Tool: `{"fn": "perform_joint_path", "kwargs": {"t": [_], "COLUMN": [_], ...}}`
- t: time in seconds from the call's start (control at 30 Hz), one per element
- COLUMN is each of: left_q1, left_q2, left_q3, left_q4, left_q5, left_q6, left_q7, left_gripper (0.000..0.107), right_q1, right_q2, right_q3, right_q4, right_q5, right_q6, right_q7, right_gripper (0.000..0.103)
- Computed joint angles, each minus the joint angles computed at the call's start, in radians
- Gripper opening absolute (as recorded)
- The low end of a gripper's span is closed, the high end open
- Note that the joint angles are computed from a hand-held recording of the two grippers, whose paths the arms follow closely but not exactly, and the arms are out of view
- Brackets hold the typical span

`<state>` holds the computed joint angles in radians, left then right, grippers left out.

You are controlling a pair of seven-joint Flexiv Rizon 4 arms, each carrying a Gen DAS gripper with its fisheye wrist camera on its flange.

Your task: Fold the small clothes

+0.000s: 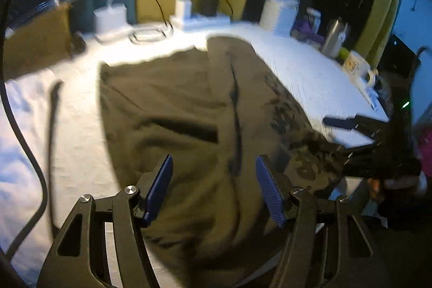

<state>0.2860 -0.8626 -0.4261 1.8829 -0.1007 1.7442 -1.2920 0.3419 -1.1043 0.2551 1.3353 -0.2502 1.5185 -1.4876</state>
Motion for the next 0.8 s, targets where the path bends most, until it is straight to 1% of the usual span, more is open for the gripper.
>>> {"fn": "perform_joint_path", "kwargs": {"t": [0.03,0.07,0.1,0.13,0.2,0.3,0.4,0.47,0.53,0.57,0.67,0.73,0.77,0.8], "left_q1": [-0.018,-0.017,-0.016,-0.017,-0.023,-0.009,-0.006,0.011,0.027,0.017,-0.022,-0.05,-0.063,-0.071], "left_q2": [-0.01,-0.025,-0.028,-0.031,-0.024,0.009,0.038,0.05,0.056,0.058,0.062,0.053,0.043,0.034], "left_q3": [0.017,0.012,0.01,0.01,0.016,0.005,0.012,-0.001,-0.016,-0.007,0.028,0.054,0.065,0.07], "left_q4": [-0.016,-0.033,-0.035,-0.037,-0.02,0.041,0.077,0.095,0.085,0.069,0.032,-0.014,-0.045,-0.067], "left_q5": [-0.011,-0.016,-0.021,-0.026,-0.035,-0.037,-0.041,-0.038,-0.052,-0.06,-0.073,-0.085,-0.094,-0.102], "left_q6": [-0.016,-0.04,-0.057,-0.072,-0.071,-0.042,-0.039,-0.041,-0.077,-0.091,-0.087,-0.101,-0.115,-0.122], "left_q7": [-0.004,0.003,0.009,0.016,0.024,0.019,0.002,-0.001,-0.006,-0.004,0.004,0.012,0.017,0.023], "left_gripper": [0.062,0.046,0.032,0.026,0.009,0.001,0.001,0.001,0.002,0.003,0.004,0.016,0.032,0.045], "right_q1": [-0.002,-0.003,-0.006,-0.008,-0.011,-0.023,-0.036,-0.044,-0.047,-0.048,-0.049,-0.047,-0.047,-0.046], "right_q2": [0.004,0.007,0.008,0.008,0.006,-0.007,-0.023,-0.041,-0.055,-0.061,-0.077,-0.088,-0.094,-0.1], "right_q3": [-0.007,-0.013,-0.017,-0.021,-0.031,-0.022,0.001,0.025,0.042,0.049,0.065,0.069,0.071,0.073], "right_q4": [0.007,0.01,0.011,0.011,0.004,-0.019,-0.051,-0.085,-0.116,-0.132,-0.174,-0.207,-0.224,-0.242], "right_q5": [0.007,0.012,0.015,0.018,0.021,0.015,0.007,0.002,0.004,0.006,0.022,0.037,0.045,0.053], "right_q6": [0.012,0.018,0.022,0.024,0.023,0.009,-0.013,-0.038,-0.059,-0.068,-0.086,-0.103,-0.113,-0.125], "right_q7": [0.007,0.015,0.023,0.03,0.049,0.054,0.04,0.017,-0.007,-0.021,-0.057,-0.072,-0.079,-0.087], "right_gripper": [0.076,0.076,0.076,0.076,0.076,0.076,0.076,0.076,0.076,0.076,0.076,0.076,0.076,0.076]}}
